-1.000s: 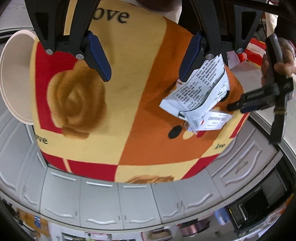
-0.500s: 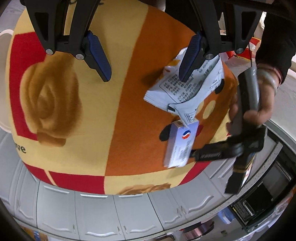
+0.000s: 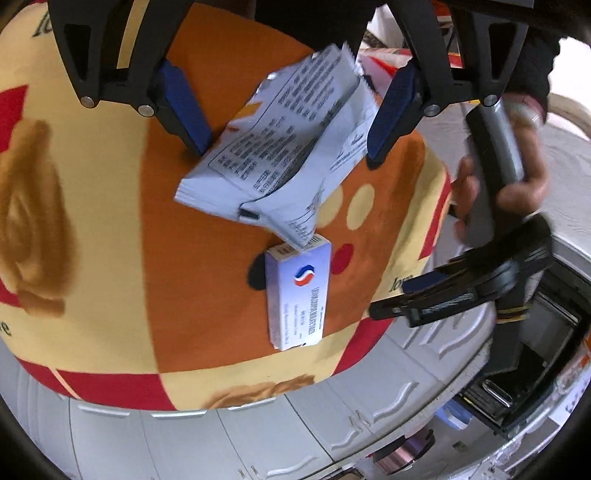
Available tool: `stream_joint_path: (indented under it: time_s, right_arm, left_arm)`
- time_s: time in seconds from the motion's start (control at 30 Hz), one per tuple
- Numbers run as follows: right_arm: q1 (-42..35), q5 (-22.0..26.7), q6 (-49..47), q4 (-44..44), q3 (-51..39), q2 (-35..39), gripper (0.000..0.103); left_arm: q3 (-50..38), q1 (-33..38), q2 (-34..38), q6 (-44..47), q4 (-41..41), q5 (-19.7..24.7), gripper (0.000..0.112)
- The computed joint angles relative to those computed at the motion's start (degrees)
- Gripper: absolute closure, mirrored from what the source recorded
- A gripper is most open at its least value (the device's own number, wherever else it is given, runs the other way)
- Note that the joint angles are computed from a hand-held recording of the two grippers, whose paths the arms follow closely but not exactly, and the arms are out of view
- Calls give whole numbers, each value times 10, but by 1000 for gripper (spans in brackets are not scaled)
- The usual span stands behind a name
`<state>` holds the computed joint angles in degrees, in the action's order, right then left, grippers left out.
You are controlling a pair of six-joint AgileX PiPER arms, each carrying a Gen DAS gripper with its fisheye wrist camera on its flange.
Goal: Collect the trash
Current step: 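Grasp the white tablet box with the left gripper while the right grasps the white wrapper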
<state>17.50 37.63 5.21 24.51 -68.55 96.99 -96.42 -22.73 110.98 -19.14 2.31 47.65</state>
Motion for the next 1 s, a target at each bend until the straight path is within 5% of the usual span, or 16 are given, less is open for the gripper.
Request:
stream_joint_path:
  time_s: [0.13,0.17,0.43,0.67,0.87,1.0]
  right_arm:
    - [48,-27,70,-109,-17,18,19]
    - [53,-31,68,-122,-16,17,31]
    - [-26,-25,-52,-63,48,-50,45]
    - [-109,-8,-21,-132,60,-71,44]
    - [-142,-5,-58,-46,64,-56,26]
    - [-118,-31,-27,-74,74,-53,25]
  left_arm:
    - [23,-3,-16,12,-12,-7,45]
    - [25,-6,-17,16,-17,-7,45]
    - [-28,-41,31,12,-79,-1,43]
    - [-153,-103,130,-93,23,49,41]
    - [-199,-113,167,-129,43,75,41]
    - [-196,-127,169,-126,72,77,41]
